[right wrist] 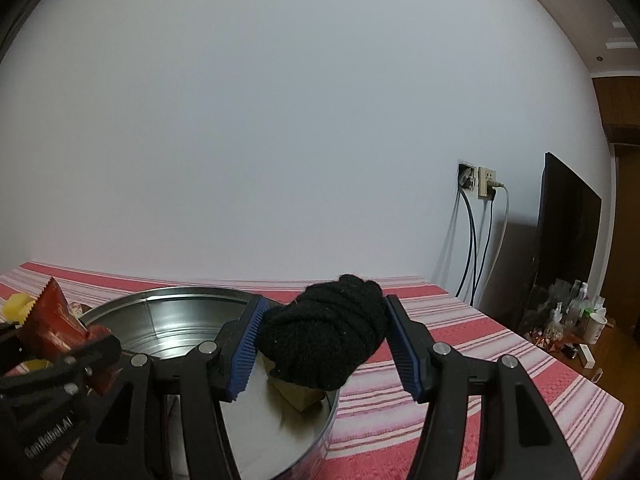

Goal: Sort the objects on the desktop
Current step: 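Carry the red packet and black glove over the silver tin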

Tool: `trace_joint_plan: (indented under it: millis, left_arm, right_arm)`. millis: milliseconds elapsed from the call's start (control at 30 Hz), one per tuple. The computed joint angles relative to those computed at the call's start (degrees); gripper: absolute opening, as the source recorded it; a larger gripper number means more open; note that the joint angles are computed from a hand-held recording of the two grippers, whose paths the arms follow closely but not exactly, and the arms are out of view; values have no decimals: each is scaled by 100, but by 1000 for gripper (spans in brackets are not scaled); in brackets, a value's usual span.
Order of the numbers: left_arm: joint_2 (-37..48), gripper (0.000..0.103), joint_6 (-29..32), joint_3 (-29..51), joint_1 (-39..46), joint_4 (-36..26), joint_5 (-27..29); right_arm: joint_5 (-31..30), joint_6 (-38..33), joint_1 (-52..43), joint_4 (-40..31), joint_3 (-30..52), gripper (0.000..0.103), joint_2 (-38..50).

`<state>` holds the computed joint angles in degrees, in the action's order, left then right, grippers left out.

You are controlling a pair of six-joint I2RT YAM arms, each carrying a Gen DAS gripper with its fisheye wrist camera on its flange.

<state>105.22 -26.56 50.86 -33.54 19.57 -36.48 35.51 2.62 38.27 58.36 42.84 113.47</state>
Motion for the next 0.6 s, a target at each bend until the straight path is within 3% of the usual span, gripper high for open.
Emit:
trace_joint_plan:
  millis: [233,400,600]
  left_arm:
    - [420,36,48,507,36,-196,125]
    - [647,36,57,753,93,-305,237]
    - [668,36,45,772,176,-289,435]
  right_arm:
    - [-169,181,-172,-307,161,61,33]
    - [-502,453,-377,-937,371,61,-4]
    - [-677,503,-425,-878,246,61,-81]
